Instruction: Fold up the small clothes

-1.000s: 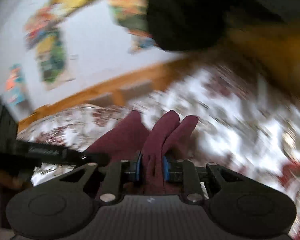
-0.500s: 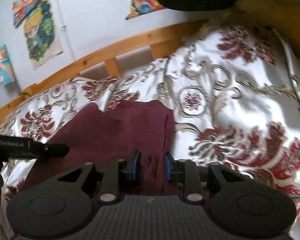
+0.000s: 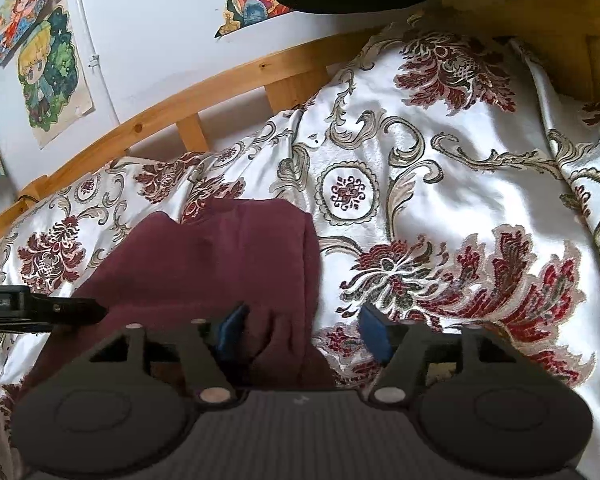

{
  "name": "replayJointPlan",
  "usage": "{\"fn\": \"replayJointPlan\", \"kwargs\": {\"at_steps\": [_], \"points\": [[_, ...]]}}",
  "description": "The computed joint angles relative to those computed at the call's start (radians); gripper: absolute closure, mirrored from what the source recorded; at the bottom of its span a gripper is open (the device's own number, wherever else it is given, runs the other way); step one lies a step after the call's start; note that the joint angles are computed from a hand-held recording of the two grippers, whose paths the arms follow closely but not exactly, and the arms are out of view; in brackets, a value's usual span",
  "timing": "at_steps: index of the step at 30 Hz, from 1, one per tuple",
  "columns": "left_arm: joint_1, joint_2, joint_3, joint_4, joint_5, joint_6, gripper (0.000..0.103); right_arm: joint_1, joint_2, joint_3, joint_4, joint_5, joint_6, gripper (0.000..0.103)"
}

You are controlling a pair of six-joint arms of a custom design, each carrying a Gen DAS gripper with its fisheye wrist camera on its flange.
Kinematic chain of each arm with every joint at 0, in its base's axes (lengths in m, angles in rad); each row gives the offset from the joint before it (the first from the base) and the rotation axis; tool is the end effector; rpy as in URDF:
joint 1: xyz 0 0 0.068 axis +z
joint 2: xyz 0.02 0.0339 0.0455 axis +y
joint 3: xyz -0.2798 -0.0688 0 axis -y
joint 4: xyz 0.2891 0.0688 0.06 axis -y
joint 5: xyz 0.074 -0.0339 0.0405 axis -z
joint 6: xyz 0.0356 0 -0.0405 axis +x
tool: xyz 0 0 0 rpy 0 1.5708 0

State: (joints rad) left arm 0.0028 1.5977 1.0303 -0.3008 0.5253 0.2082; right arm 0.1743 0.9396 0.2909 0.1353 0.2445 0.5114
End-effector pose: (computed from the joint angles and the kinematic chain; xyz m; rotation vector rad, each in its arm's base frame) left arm 0.3713 -0.0168 0.2084 0.4696 2.3058 -0.5357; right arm 0.2143 0.0290 0.1592 0.4929 2.0122 0.1667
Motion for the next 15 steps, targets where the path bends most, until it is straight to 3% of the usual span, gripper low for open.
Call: {"fn": "replayJointPlan", "kwargs": {"at_steps": [3,10,15], "points": [[0.006,-0.018,-0.008,-0.002,-0.001,-0.023,0.003,0.015,-0.049,-0.005,-0.024,0.036,-0.008,0.021],[0.002,-0.109,-0.064,0.022,-0.004,-0.054,0.001,0.088,-0.24,-0.014,-0.141,0.141,-0.049,0.002],[0.001,-0.207,-0.125,0.035,0.009,-0.043,0.001,0.148,-0.41,-0.027,-0.251,0.223,-0.062,0.001]]}}
